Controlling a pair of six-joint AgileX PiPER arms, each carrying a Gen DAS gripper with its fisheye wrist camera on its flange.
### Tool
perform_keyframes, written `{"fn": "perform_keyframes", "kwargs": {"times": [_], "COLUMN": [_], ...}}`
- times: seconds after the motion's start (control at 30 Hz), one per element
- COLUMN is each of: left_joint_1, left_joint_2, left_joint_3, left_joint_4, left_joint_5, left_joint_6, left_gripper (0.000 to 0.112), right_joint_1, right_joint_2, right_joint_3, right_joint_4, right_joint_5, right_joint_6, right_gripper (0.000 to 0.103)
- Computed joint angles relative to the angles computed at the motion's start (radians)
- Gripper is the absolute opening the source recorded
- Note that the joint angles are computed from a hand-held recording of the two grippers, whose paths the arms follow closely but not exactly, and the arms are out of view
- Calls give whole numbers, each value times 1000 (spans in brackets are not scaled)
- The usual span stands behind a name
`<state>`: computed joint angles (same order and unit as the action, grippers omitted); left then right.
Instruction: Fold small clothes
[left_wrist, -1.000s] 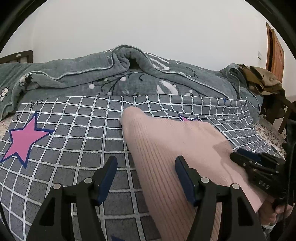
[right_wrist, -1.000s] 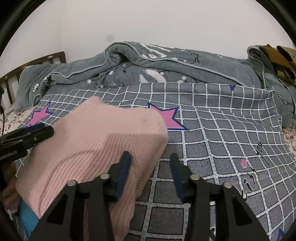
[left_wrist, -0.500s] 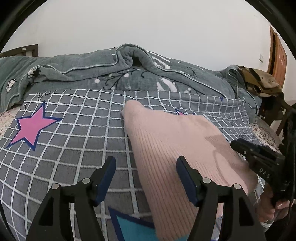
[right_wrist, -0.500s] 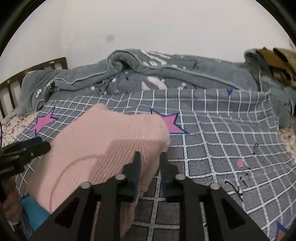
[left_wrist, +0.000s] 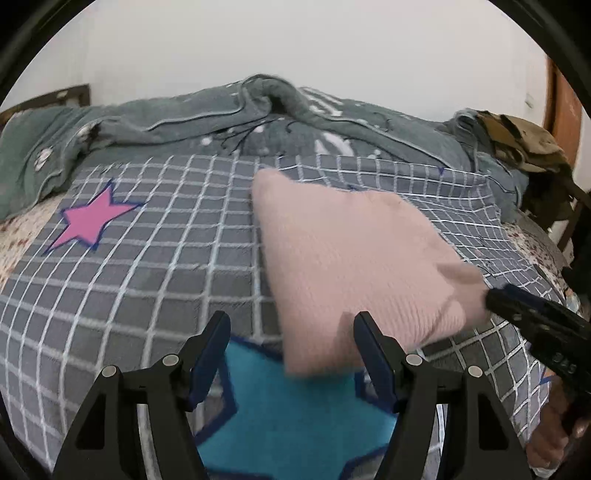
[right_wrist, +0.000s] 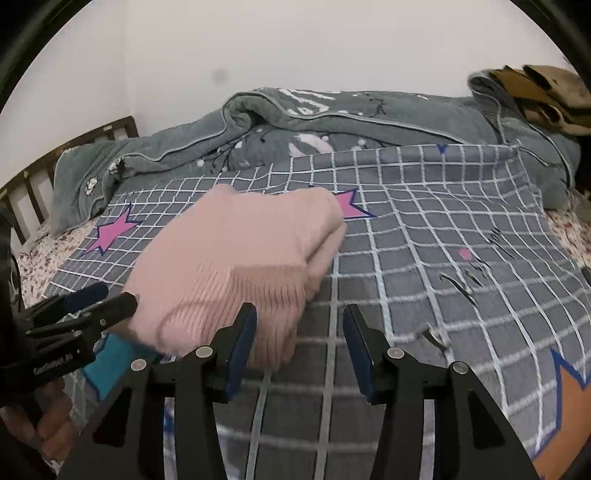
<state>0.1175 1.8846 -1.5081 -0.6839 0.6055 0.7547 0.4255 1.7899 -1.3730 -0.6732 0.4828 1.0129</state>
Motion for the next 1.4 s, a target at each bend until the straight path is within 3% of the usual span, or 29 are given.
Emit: {"fn": "perform_keyframes", "kwargs": {"times": [0.17, 0.4, 0.57, 0.63, 0.97, 1.4], "left_joint_1": [4, 17, 72, 71, 74, 96], "left_joint_2": [-114, -315, -419, -458, -566, -571], "left_joint_3": [71, 145, 158, 166, 194, 201], "left_joint_4": [135, 259, 217, 248, 277, 252], "left_joint_5": [-36, 8, 100, 118, 163, 179], "left_joint_6": [-161, -270, -249, -260, -259, -242], "left_gripper": [67, 78, 84, 87, 92, 92], "right_joint_1": [62, 147, 244, 295, 428, 460], "right_joint_2": [-134, -276, -367, -381, -424, -426], "right_joint_3": [57, 64, 91, 75, 41, 50], "right_joint_4": [-31, 3, -94, -154, -176, -172], "right_joint_5": [110, 270, 366, 454, 619, 634], "right_joint_6": [44, 9, 106, 151, 153, 174], "right_gripper": [48, 55, 93, 102, 102, 102]}}
